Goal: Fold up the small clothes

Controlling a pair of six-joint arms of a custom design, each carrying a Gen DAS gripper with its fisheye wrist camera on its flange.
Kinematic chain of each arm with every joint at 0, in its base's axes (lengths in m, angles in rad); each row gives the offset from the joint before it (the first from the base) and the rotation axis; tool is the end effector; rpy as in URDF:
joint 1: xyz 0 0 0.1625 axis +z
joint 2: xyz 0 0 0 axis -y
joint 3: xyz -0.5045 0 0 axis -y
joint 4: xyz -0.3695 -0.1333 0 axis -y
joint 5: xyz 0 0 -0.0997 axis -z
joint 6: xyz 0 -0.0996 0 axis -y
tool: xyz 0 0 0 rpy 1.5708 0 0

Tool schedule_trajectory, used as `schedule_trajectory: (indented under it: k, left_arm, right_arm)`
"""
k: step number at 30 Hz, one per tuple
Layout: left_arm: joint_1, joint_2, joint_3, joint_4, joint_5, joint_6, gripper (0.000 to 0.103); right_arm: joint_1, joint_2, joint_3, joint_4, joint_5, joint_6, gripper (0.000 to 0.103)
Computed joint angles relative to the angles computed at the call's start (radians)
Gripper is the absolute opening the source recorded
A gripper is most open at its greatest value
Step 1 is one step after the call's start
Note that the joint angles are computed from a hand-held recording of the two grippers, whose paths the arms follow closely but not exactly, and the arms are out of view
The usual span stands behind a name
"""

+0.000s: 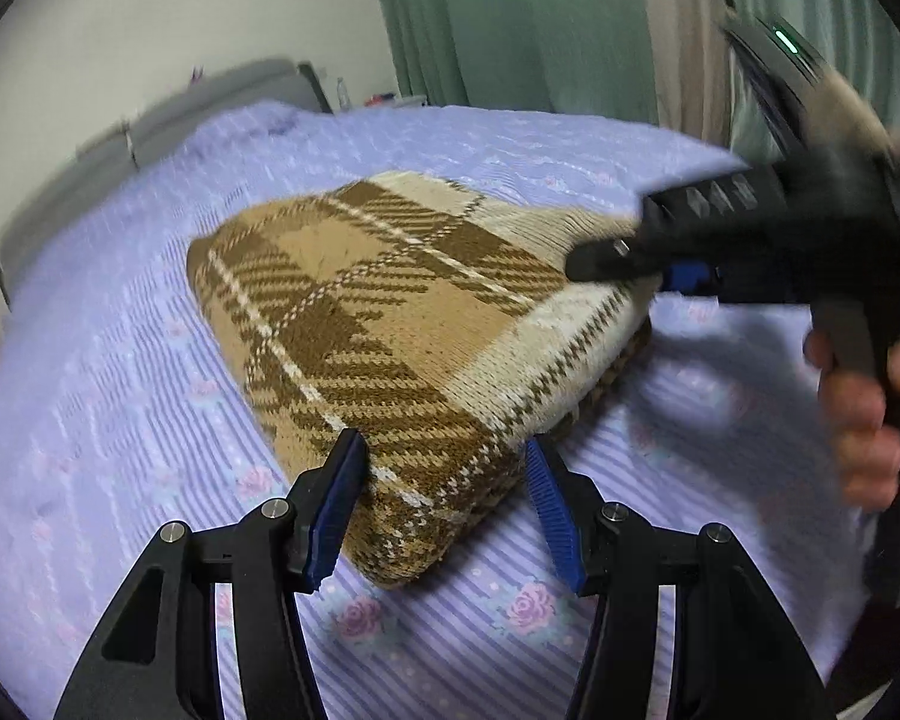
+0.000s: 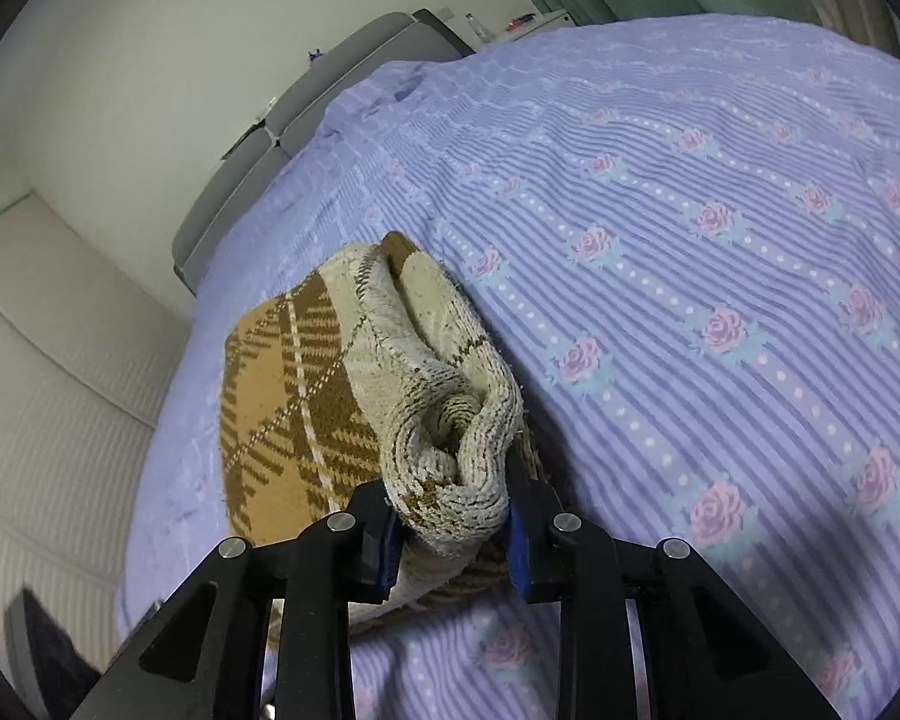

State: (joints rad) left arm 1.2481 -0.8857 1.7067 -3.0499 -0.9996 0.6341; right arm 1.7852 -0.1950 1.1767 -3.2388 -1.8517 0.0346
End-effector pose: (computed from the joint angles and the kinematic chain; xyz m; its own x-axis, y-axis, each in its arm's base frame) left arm -0.0449 -0.7243 0.2774 -0.5786 0.4068 -0.7069 0.7369 0.6322 -0.2393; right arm 0.2816 -0.7963 -0.0578 -0.9813 -0.0066 0.1924 -0.1307 0.7566 -0.6407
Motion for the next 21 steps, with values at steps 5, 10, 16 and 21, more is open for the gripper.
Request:
schedule_trajectory:
  k: [5, 10, 16, 21]
  left_arm:
    - [0.012, -0.082, -0.031, 0.146, -0.098, -0.185, 0.058]
    - [0.029, -0.1, -0.1, 0.183, -0.145, -0.291, 0.059]
    - [0.053, -0.014, -0.257, 0.303, -0.137, -0.334, 0.025]
    - [0.07, 0.029, -0.344, 0.417, -0.136, -0.357, 0.02]
  right_arm:
    - [0.019, 0.015, -0.009, -0.015, -0.048, -0.037, 0.029]
    - [0.007, 0.006, 0.006, -0.024, -0.013, -0.013, 0.029]
    - [0.011, 0.008, 0.02, -0.055, -0.023, -0.005, 0.03]
    - [0.008, 0.005, 0.035, -0.074, -0.017, -0.006, 0.03]
